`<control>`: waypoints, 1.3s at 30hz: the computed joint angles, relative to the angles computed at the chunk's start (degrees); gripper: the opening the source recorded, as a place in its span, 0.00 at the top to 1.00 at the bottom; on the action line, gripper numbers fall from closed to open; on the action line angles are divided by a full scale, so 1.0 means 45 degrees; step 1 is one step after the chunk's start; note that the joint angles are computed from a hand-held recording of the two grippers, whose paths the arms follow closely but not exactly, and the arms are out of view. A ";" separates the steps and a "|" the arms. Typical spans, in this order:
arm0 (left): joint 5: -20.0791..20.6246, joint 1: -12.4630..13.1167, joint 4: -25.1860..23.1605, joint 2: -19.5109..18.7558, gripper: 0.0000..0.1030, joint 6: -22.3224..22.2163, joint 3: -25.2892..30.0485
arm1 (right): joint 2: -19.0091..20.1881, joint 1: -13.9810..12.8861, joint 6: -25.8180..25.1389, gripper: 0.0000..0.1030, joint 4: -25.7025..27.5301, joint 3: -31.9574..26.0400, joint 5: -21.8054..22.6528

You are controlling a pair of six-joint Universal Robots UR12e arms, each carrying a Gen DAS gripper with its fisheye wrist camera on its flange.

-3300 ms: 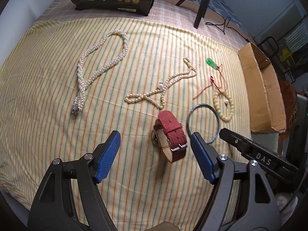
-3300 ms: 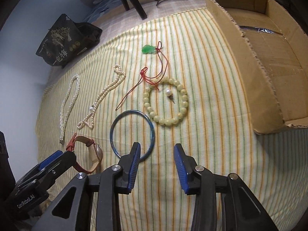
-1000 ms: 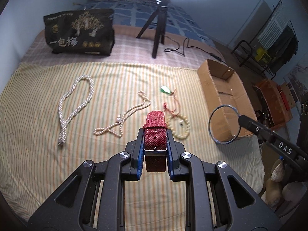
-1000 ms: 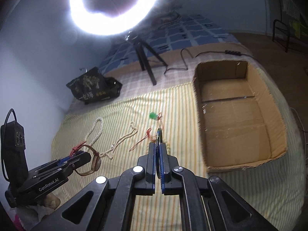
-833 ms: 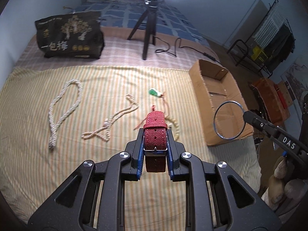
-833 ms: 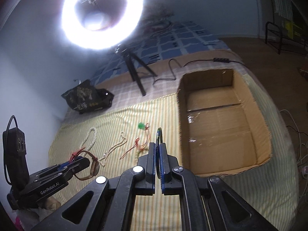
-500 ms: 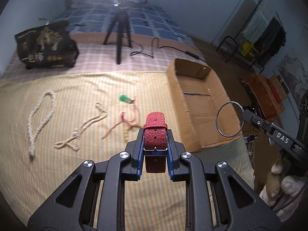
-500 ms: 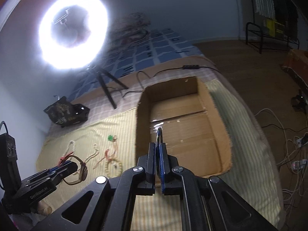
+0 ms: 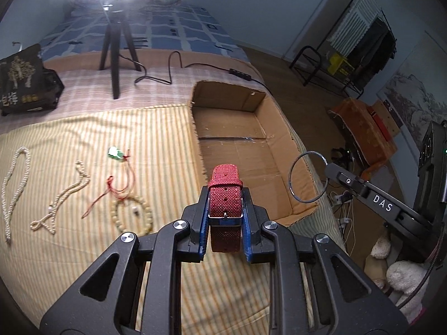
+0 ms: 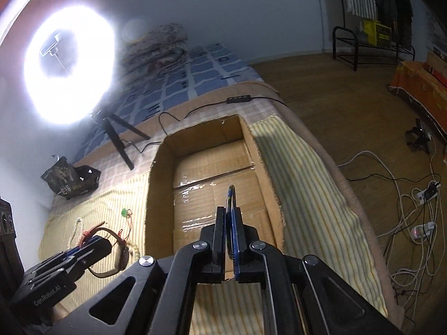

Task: Organize jewelry
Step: 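Carry the watch in left gripper and bangle in right gripper over the cardboard box, then open left gripper to drop the watch while right gripper releases the bangle into the box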

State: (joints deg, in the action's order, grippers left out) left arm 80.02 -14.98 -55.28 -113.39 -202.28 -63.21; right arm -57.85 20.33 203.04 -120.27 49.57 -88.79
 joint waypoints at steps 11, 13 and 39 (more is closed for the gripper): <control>-0.0425 -0.0068 -0.0008 -0.0525 0.82 -0.0064 0.0525 | 0.0048 -0.0121 0.0064 0.99 0.0161 0.0054 0.0006; -0.0540 -0.0073 -0.0060 -0.0593 0.82 -0.0057 0.0577 | 0.0050 -0.0124 0.0112 0.99 0.0161 0.0062 0.0012; 0.0684 -0.0176 0.0197 -0.0120 0.42 0.0806 0.0111 | -0.0203 0.0016 0.0814 0.09 -0.1003 0.0398 -0.1342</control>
State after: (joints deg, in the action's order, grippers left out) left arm 83.10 -15.77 -54.39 -113.93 -198.65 -62.70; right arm -58.77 20.40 206.70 -124.78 51.36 -94.83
